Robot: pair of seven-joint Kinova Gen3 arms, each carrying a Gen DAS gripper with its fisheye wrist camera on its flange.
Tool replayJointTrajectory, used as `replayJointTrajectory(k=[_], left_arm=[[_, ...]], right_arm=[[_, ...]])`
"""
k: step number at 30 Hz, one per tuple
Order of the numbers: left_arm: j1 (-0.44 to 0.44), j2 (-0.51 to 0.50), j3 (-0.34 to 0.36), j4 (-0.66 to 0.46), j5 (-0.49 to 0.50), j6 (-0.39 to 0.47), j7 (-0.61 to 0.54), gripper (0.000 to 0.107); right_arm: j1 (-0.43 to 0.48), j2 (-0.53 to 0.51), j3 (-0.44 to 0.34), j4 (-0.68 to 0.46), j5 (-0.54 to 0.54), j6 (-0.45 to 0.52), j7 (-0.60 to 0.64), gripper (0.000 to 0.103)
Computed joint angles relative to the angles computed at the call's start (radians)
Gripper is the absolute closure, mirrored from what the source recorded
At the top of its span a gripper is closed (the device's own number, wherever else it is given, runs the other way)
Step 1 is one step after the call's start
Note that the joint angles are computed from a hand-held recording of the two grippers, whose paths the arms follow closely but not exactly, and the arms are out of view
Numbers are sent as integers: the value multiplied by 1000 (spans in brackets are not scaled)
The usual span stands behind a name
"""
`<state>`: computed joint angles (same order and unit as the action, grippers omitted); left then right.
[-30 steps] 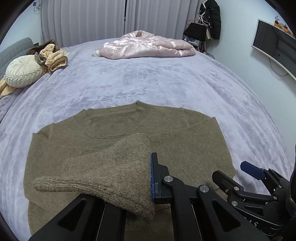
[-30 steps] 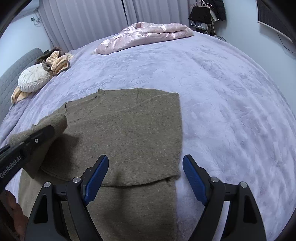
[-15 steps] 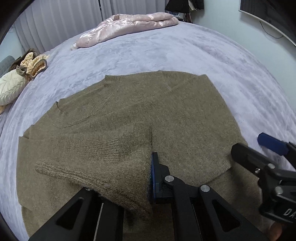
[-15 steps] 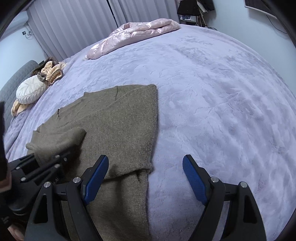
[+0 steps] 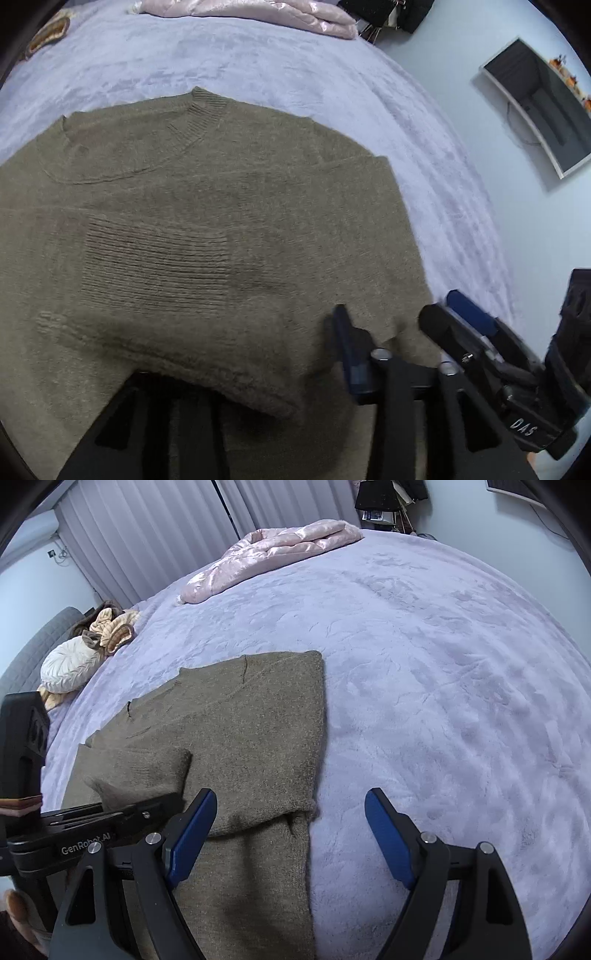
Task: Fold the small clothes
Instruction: 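Lay the sleeve on the sweater body and open the left gripper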
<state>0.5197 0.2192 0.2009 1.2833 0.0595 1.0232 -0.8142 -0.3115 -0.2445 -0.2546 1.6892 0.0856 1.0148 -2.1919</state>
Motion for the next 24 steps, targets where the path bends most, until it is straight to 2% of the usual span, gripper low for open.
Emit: replayJointTrajectory(k=[1,3,6,8,9,11,14,16,18,21,22,24], left_arm=[[46,-3,-33,3,-33,-19,41,41],[139,8,-91,-17,-114,-9,112,40],[278,33,-175,-92,-220,77,126,40],[353,13,-243,-90,-220,70,98,40],[363,-7,-262,-76,-195,54,77,40],[327,-68,-257,-14,-114,-9,24,40],[189,-131,-162,60,8,-65,-78,40],[97,-195,-92,128,54,-94,-120,40],[27,-266,-48,199,35,-111,-97,40],[-25,-345,-22,282,-53,-113,20,40],[-38,-362,-19,303,-82,-106,61,40],[-16,-383,-57,336,-133,-81,142,40]], right_arm=[[-1,-1,-2,-1,2,1,0,18],[-1,-6,-6,0,8,6,-2,18],[5,-19,4,5,6,17,2,18],[17,-32,9,7,8,24,-2,18],[23,-39,13,8,5,23,-4,18],[28,-47,26,6,-11,17,6,18],[29,-33,3,-19,-4,23,15,18],[14,-22,-18,-39,6,25,27,18],[-11,-11,-43,-58,16,19,52,18],[-59,36,-96,-100,49,23,74,18],[-77,58,-118,-117,72,27,69,18],[-127,116,-154,-160,124,42,72,18]])
